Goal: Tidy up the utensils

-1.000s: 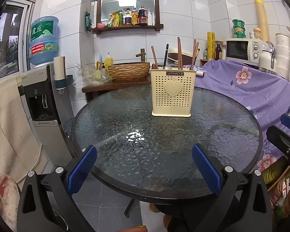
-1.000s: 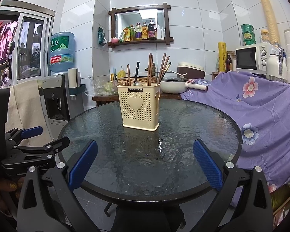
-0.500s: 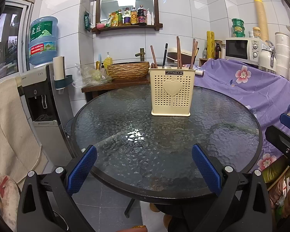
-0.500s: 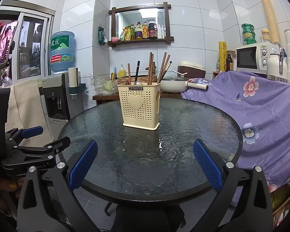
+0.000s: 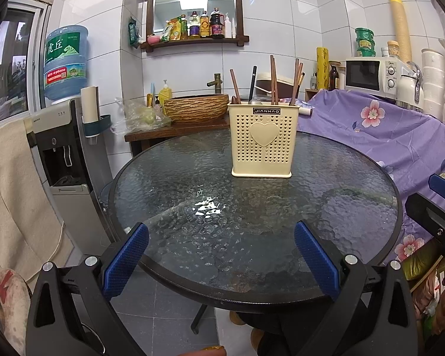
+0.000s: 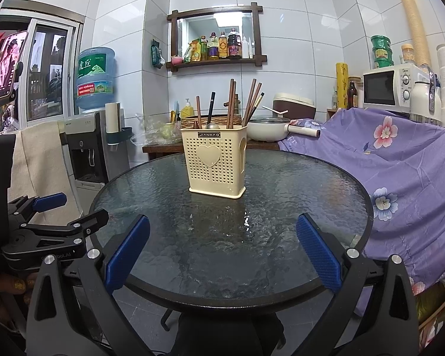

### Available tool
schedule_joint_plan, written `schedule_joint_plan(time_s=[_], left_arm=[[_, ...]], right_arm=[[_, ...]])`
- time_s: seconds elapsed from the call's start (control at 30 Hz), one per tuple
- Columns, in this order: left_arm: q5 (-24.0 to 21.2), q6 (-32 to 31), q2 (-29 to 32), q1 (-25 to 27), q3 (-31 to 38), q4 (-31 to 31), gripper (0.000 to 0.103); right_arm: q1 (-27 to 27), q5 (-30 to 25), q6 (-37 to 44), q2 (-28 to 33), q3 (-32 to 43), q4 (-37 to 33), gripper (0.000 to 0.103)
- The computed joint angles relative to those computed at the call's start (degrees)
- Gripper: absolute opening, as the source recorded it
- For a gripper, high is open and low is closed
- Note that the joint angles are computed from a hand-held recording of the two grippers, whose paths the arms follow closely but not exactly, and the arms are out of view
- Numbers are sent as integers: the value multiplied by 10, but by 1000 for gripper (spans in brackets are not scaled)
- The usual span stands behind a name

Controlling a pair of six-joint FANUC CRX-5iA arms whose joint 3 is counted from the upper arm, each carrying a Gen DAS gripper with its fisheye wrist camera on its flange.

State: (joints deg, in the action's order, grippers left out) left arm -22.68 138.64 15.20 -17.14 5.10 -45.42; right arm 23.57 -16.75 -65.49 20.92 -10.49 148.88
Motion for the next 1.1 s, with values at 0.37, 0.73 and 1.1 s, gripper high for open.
schedule_joint_plan(time_s=[0.37,0.73,1.1], left_arm=[[0,-1,0,0,0,0,97],[0,-1,1,0,0,0,97],[6,-11,2,3,-4,14,97]], right_arm=[[-2,2,-8,3,3,9,97],[-3,4,-11,3,3,13,97],[-3,5,-16,6,5,18,97]])
